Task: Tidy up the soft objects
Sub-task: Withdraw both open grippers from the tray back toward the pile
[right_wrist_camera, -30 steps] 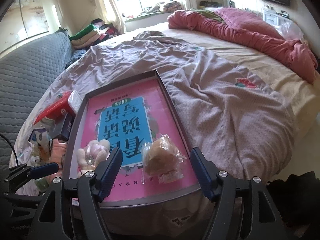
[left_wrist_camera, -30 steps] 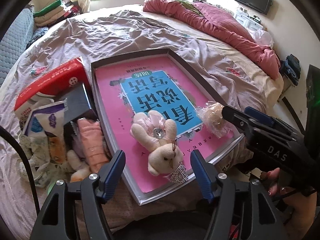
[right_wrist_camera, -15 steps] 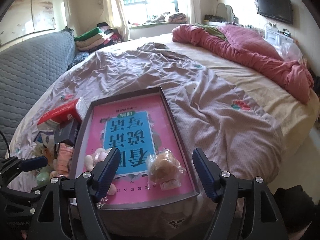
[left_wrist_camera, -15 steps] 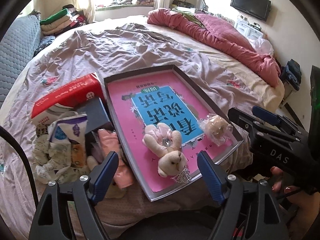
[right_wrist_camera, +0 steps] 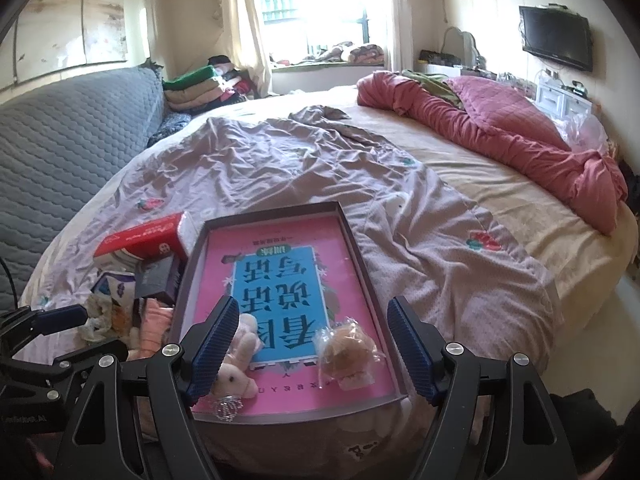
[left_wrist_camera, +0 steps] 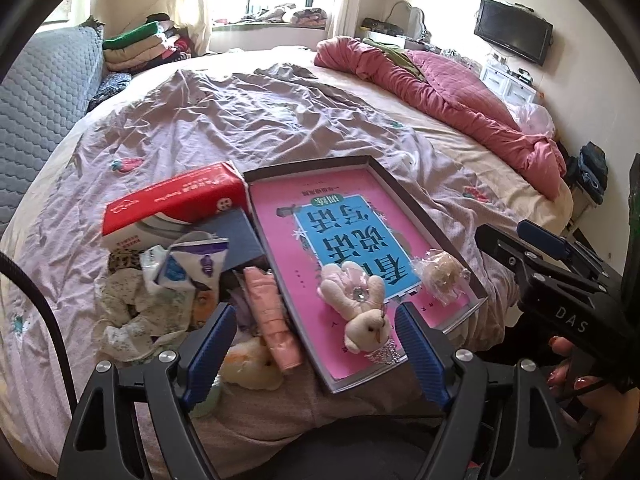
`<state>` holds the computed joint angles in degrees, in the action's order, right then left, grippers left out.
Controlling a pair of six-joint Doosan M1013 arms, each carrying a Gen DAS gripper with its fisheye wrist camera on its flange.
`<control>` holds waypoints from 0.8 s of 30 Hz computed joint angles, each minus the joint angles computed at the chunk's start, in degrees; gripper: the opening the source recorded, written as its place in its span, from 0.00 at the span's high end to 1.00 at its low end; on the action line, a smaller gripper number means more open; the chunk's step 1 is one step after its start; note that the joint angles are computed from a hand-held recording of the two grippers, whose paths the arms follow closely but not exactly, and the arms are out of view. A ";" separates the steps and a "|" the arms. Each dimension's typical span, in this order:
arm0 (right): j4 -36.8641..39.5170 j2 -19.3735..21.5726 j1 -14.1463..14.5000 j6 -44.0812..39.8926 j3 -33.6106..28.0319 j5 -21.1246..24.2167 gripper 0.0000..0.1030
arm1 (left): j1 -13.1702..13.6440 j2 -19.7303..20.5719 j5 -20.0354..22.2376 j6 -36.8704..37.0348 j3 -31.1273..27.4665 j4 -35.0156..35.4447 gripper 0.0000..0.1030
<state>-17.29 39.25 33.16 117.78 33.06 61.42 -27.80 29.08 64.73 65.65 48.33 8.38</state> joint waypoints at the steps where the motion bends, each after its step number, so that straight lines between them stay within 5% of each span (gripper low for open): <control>1: -0.01 0.02 0.12 -0.14 -0.25 -0.04 0.24 | 0.05 -0.19 -0.10 -0.12 0.17 0.15 0.22; 24: 4.95 3.18 2.81 -7.60 -8.69 1.76 0.24 | 3.60 -6.16 -2.55 -7.29 6.51 4.61 0.22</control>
